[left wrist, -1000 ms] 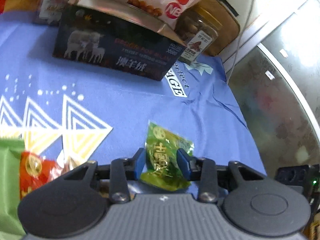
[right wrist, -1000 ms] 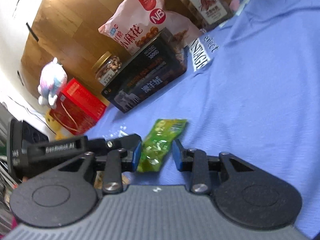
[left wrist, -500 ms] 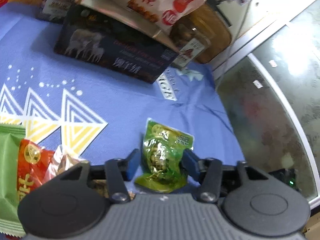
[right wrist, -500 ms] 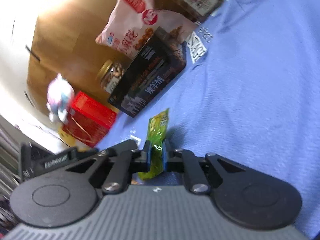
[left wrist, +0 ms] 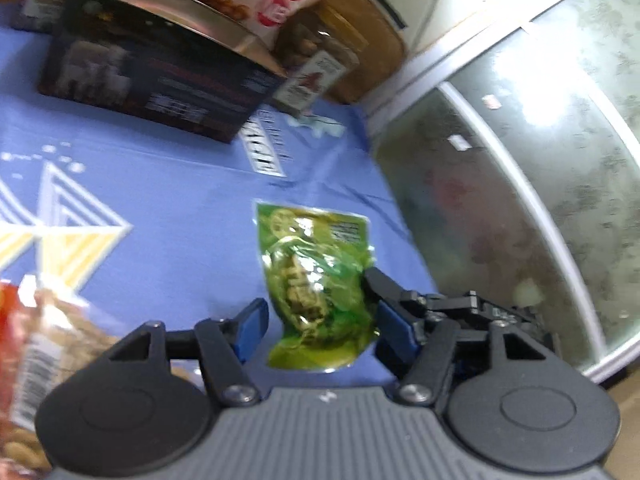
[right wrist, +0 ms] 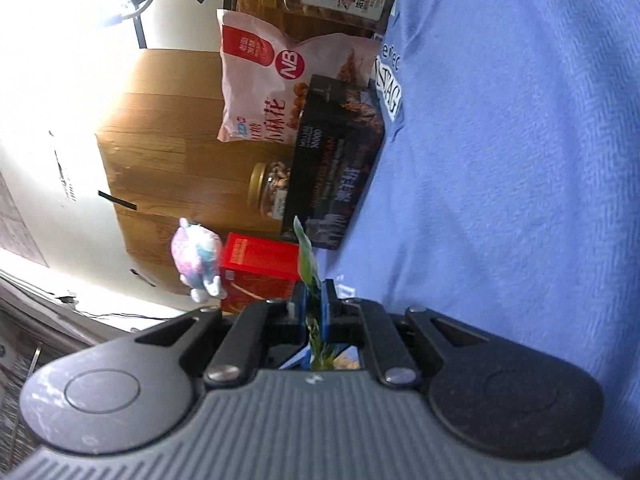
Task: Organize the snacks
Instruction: 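Lift the green pickle packet toward the tin box with the left gripper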
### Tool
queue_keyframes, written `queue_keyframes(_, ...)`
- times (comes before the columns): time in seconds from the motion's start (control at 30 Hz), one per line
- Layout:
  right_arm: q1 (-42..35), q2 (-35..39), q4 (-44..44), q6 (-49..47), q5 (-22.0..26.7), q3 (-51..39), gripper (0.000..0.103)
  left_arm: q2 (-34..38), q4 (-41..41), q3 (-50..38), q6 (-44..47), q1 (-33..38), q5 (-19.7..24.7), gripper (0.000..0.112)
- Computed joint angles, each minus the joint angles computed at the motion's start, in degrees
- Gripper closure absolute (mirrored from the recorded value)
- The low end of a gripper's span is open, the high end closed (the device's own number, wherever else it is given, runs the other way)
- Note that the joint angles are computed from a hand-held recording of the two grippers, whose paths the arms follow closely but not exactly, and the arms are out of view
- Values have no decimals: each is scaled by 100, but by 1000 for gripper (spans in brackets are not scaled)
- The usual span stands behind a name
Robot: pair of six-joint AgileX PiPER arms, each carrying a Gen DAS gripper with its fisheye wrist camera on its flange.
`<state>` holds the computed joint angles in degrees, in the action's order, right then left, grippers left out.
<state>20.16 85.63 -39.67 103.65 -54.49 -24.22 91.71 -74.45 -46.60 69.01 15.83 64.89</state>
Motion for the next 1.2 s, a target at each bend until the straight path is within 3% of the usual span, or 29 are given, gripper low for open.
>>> queue_keyframes(0.07, -21, -265, 40, -38, 107, 98, 94, -44, -61, 4, 63, -22, 153, 66)
queue_keyframes(0.3, 216, -849, 305, -296, 577, 200, 94, -787, -85, 327, 60, -116, -46, 69)
queue_keyframes(0.47, 579, -1172, 507, -657, 1139, -33, 94, -1259, -10, 371, -50, 175, 123, 72)
queue_keyframes(0.6, 1035, -1550, 889, -1336, 1887, -231, 94, -1814, -9, 471, -60, 361, 81, 76)
queue_keyframes(0.8, 1705, -1823, 2071, -2900, 2507, -411, 94, -2342, -22, 604, 52, 540, 178, 76)
queue_keyframes(1.0, 1969, -2015, 2788, -3993, 2811, -467, 94, -2509, -70, 653, 111, 574, 250, 76)
queue_keyframes(1.2, 1969, -2020, 2887, -4253, 2889, -480, 94, -2461, -70, 660, 113, 549, 245, 76)
